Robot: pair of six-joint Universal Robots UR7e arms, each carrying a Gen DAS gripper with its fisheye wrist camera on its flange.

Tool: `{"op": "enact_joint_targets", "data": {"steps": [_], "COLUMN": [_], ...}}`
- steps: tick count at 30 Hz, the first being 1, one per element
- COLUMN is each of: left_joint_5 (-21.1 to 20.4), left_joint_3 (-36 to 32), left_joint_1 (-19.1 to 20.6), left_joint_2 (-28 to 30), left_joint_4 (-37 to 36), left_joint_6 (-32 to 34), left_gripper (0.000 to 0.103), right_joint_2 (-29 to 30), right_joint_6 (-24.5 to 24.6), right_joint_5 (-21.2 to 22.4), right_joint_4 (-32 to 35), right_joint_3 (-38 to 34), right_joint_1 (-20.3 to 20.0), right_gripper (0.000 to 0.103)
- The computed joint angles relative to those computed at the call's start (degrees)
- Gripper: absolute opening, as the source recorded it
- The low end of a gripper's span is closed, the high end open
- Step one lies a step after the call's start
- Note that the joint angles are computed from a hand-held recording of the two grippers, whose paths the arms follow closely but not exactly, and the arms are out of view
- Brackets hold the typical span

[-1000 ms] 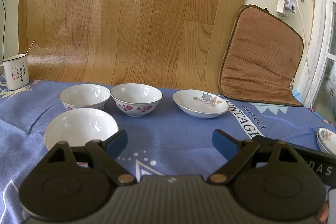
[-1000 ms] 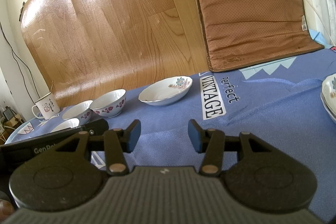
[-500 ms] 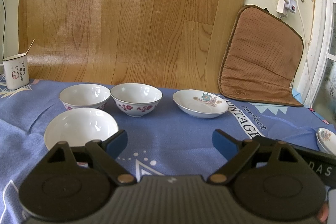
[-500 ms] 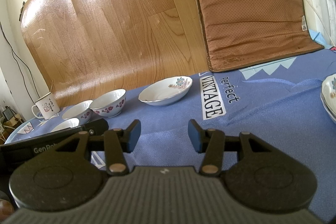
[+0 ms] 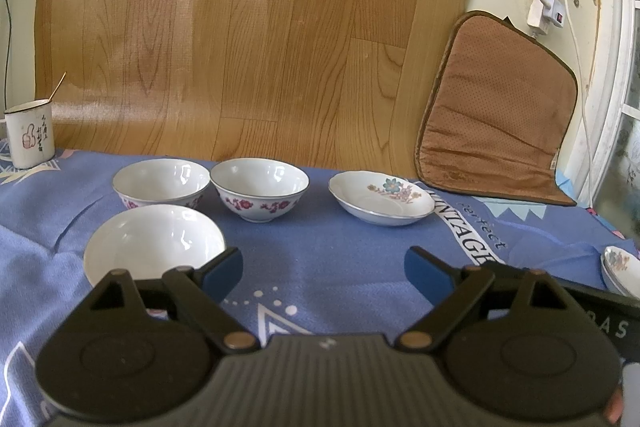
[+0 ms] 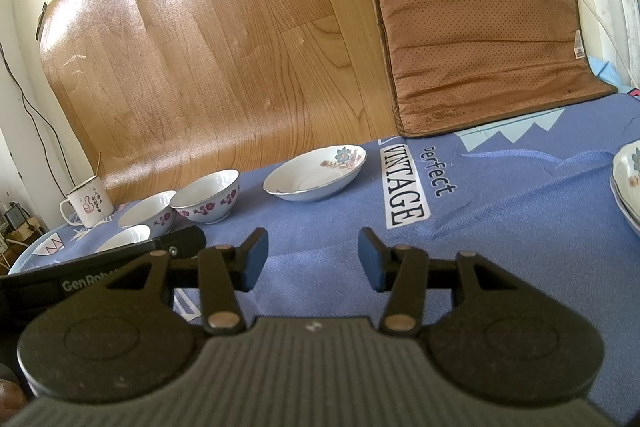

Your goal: Organize plates and bowls

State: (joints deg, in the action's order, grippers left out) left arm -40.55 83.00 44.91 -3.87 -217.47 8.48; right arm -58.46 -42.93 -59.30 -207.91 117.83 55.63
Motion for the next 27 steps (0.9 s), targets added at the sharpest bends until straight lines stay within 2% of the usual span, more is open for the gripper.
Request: {"op": "enact_joint_targets", "data": {"steps": [7,11,14,17,22,24,27], "left_joint_5": [-0.6,-0.6,-0.8,-0.8,-0.9,-1.1,-1.6], "left_joint_3": [0.6,0.9,1.0,1.2,1.1,1.1,1.0], "left_joint_1": [0.1,0.2,0.4,0.5,0.7,0.8,1.1], "left_joint_2": [-0.3,-0.6,-0.9,-1.0,-1.1,-1.1,-1.2], "left_joint_4": [-0.6,-0.3,-0.2,-0.5,0.0,0.0,0.3], "left_joint_6": [-0.2,-1.2,-2.0,-2.1,-2.4,-2.6,-3.0], "left_gripper": [0.091,0.091,0.09,0.09,0.09,0.09,0.09], "right_joint_2": [0.3,0.5,0.2,2.4,6.5,8.8,12.0], "right_joint_6": [0.5,1.8,4.0,5.8,13.9,16.2,15.5], "right_joint_5": [-2.1,-5.7,-8.3,-12.3,-19.6,-22.7,-27.1], "right_joint_4": [-0.9,-0.3,4.1,6.5,18.8,21.7,25.5], "right_joint_3": [-0.4,-2.6,-6.7,-12.4,-23.6,-27.7,-33.0], "right_joint_1": [0.7,2.4,4.4,7.0,9.9,10.9,12.6], "right_gripper": [0.052,0.052,0.052,0.052,0.052,0.052,0.052]}}
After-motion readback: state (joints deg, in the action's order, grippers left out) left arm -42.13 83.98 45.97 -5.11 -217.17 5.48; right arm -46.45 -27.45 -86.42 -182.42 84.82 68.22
